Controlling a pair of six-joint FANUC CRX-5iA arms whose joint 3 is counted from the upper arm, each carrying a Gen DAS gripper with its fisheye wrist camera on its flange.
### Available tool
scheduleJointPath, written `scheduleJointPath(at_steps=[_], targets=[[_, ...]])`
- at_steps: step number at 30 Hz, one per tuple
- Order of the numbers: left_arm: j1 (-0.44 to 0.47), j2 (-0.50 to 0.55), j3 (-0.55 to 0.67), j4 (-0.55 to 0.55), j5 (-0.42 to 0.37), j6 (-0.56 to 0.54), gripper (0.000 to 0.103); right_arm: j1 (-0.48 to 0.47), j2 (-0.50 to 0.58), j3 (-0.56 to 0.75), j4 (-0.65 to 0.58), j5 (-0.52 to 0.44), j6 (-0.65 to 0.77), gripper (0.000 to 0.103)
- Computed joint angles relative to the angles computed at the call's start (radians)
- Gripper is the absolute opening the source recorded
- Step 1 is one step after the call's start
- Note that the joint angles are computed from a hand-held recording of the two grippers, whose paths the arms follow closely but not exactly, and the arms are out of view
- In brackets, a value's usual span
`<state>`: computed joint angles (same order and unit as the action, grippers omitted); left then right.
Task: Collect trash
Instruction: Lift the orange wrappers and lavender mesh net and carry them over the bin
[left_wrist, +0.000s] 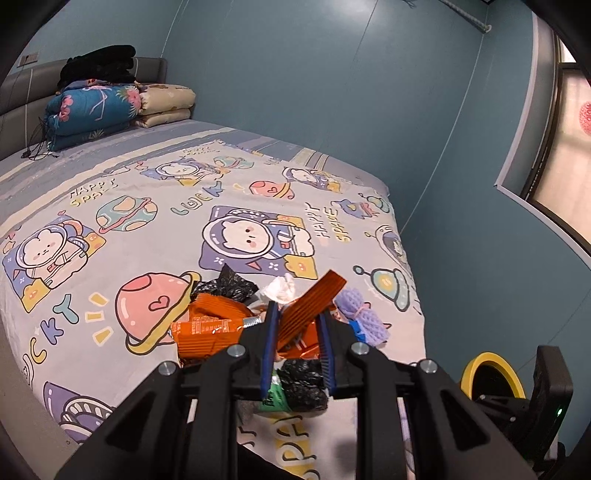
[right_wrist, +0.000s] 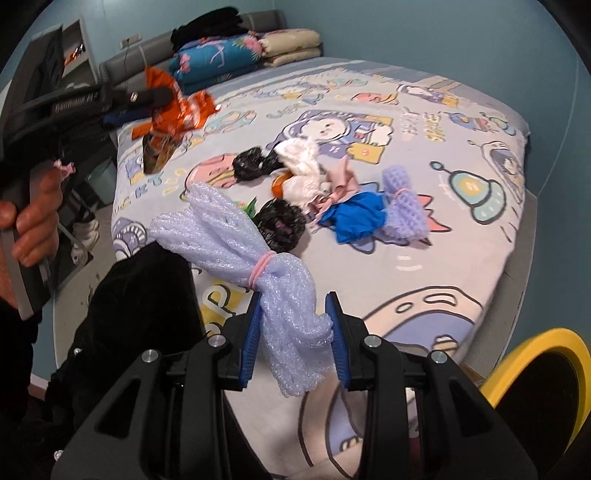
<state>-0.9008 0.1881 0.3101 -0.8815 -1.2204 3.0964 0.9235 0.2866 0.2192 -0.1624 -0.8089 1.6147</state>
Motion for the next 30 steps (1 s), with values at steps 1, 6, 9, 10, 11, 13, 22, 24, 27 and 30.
scheduleJointPath(at_steps=[1, 6, 9, 10, 11, 13, 22, 24, 27, 30], targets=[[-0.006, 0.007, 0.012, -0.003, -0.006, -0.005, 0.019, -0.006, -0.01, -0.006, -0.004, 0.005, -0.003, 0.032], [-0.029, 0.036, 0.062, -0.009, -0.017, -0.029, 0.019, -0.04, -0.052, -0.031, -0.016, 0.018, -0.03, 0.032], [-0.037, 0.054, 0.091, -0.005, -0.012, -0.051, 0.019, -0.06, -0.08, -0.052, -0.01, 0.033, -0.057, 0.032], [-0.038, 0.062, 0.103, 0.001, -0.006, -0.061, 0.019, -0.064, -0.087, -0.059, -0.004, 0.038, -0.069, 0.032], [-0.037, 0.066, 0.108, 0.005, -0.002, -0.065, 0.019, -0.068, -0.094, -0.066, 0.011, 0.045, -0.093, 0.032], [-0.034, 0.075, 0.121, 0.02, 0.014, -0.076, 0.019, -0.076, -0.112, -0.085, 0.048, 0.055, -0.155, 0.032], [-0.04, 0.156, 0.238, 0.062, 0.053, -0.184, 0.019, -0.134, -0.203, -0.158, 0.093, 0.121, -0.248, 0.032], [-0.042, 0.173, 0.263, 0.072, 0.062, -0.206, 0.019, -0.147, -0.215, -0.169, 0.104, 0.129, -0.273, 0.032], [-0.044, 0.198, 0.299, 0.089, 0.076, -0.239, 0.019, -0.162, -0.233, -0.194, 0.134, 0.151, -0.316, 0.032], [-0.041, 0.219, 0.329, 0.115, 0.103, -0.264, 0.019, -0.172, -0.251, -0.227, 0.196, 0.169, -0.395, 0.032]])
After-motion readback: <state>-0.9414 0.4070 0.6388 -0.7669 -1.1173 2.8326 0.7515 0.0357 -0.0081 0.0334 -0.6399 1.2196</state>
